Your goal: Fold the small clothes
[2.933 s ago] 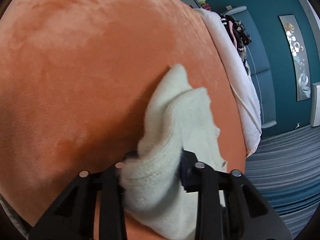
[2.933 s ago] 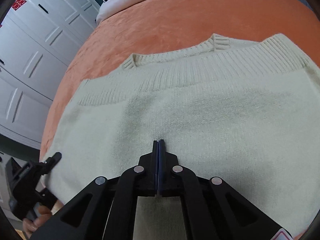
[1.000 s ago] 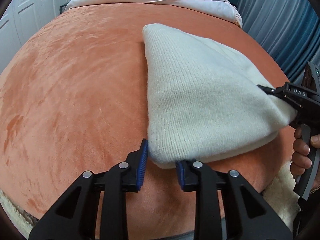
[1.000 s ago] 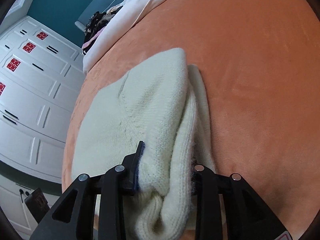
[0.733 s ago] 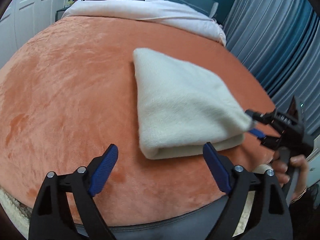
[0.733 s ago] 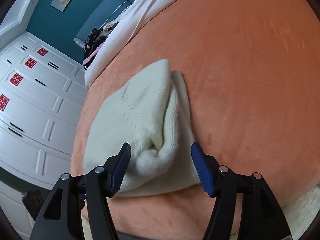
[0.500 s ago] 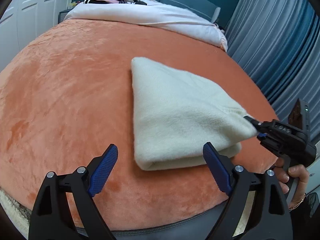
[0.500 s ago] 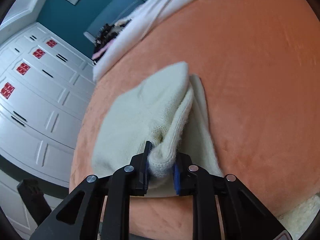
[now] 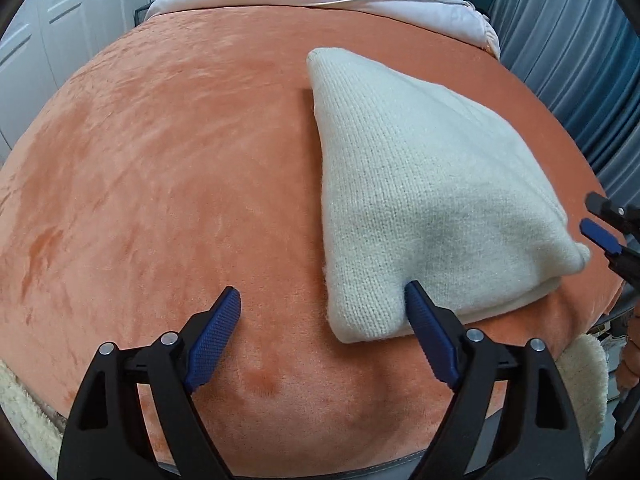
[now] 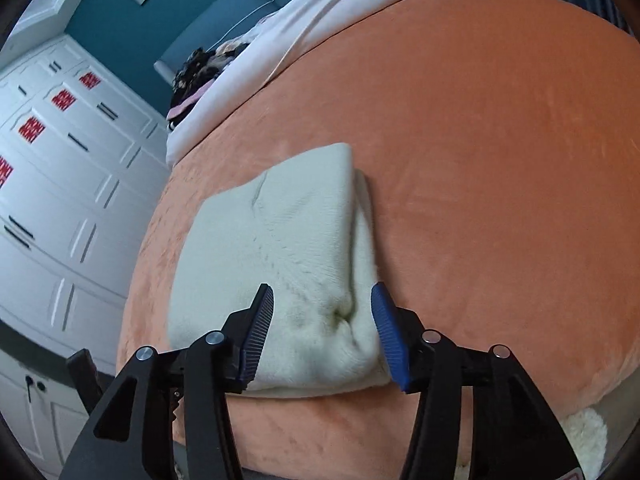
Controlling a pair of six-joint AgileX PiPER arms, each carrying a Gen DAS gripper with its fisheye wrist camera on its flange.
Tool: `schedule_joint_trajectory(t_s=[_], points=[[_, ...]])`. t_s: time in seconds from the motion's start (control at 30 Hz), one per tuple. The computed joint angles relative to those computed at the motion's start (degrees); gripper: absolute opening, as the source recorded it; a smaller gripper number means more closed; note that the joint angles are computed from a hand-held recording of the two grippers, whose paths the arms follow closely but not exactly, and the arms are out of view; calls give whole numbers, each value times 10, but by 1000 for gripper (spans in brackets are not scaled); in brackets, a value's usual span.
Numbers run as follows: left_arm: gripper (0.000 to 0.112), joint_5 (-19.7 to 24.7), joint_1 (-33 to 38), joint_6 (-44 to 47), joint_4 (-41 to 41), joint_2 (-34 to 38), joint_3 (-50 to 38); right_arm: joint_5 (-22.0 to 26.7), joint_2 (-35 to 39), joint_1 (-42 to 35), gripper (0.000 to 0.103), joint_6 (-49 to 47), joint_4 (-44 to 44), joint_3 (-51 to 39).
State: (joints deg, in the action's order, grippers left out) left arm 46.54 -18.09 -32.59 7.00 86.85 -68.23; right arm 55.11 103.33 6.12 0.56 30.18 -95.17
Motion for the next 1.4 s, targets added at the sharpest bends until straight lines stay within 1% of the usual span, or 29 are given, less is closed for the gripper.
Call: schedule_joint_trajectory(t_s=[0.03,0.07,0.1,0.13,0.17,0.23,0.27,0.3,0.37,0.4,0.43,0.47,0.53,0.6,0.63,0.7,0.73,0.77,0.83,0.97,1.03,1.07,1.1,1.13,1.2,1.27,1.33,1.37,1.4], points=[[82,3,-3,-3,5,0,0,9,22,12,60,5,-18,-21],[82,7,-6,-4,8,1,-2,29,53,23,52,2,-37,-51],[82,12,-9,-3,13,2,-3,48,80,33,33,12,-57,-81],[82,17,-10,-2,20,6,-7,68,101,40,20,7,-59,-108],[82,22,-13,-3,30,11,-11,67,98,39,17,0,-52,-119],[82,21,-7,12,27,12,-8,24,50,17,15,-63,16,-93],[82,16,-2,24,14,10,-4,20,40,4,15,-74,45,-95],[82,12,0,29,4,11,-1,29,42,-5,15,-71,50,-106],[82,11,-4,27,3,18,-1,34,65,-7,14,-36,-7,-92],[82,7,-6,30,-3,21,1,32,87,-3,14,-40,-35,-68],[82,6,-9,28,-3,24,2,9,97,1,14,-45,-39,-34],[82,2,-14,16,7,21,7,-12,86,-7,15,-39,-21,-13],[83,-13,-13,9,1,5,19,8,78,-31,17,-43,36,-20],[81,-20,-5,19,-19,-15,26,17,65,-21,23,-18,7,-40],[82,-19,-6,16,-21,-25,25,15,50,-7,25,11,-40,-48],[82,-17,-8,16,-28,-46,15,-11,8,20,25,45,-104,-32],[85,-19,-10,14,-32,-55,7,-20,-7,30,25,48,-108,-28],[85,-24,-11,7,-32,-62,-3,-22,-14,37,25,35,-90,-32],[85,-21,-8,-7,-25,-59,-28,9,10,53,18,11,-52,-78],[85,11,21,-33,-21,-46,-64,38,80,129,15,1,-55,-146],[85,24,37,-32,-19,-45,-63,50,127,162,13,-5,-67,-130],[85,32,43,-27,-22,-45,-63,31,138,174,10,-9,-80,-106],[85,40,49,-20,-25,-46,-64,12,128,175,10,-14,-75,-88],[85,44,55,-8,-32,-47,-65,16,120,169,10,-11,-66,-86],[85,46,49,-2,-29,-52,-63,53,103,143,11,20,-45,-104],[85,37,43,3,-32,-50,-62,16,53,122,12,21,-50,-61],[85,34,29,2,-40,-36,-71,0,27,105,12,54,-107,-29],[85,35,19,0,-44,-27,-78,-6,27,90,1,62,-124,-2],[85,35,7,-4,-45,-20,-84,-5,32,74,0,47,-119,22]])
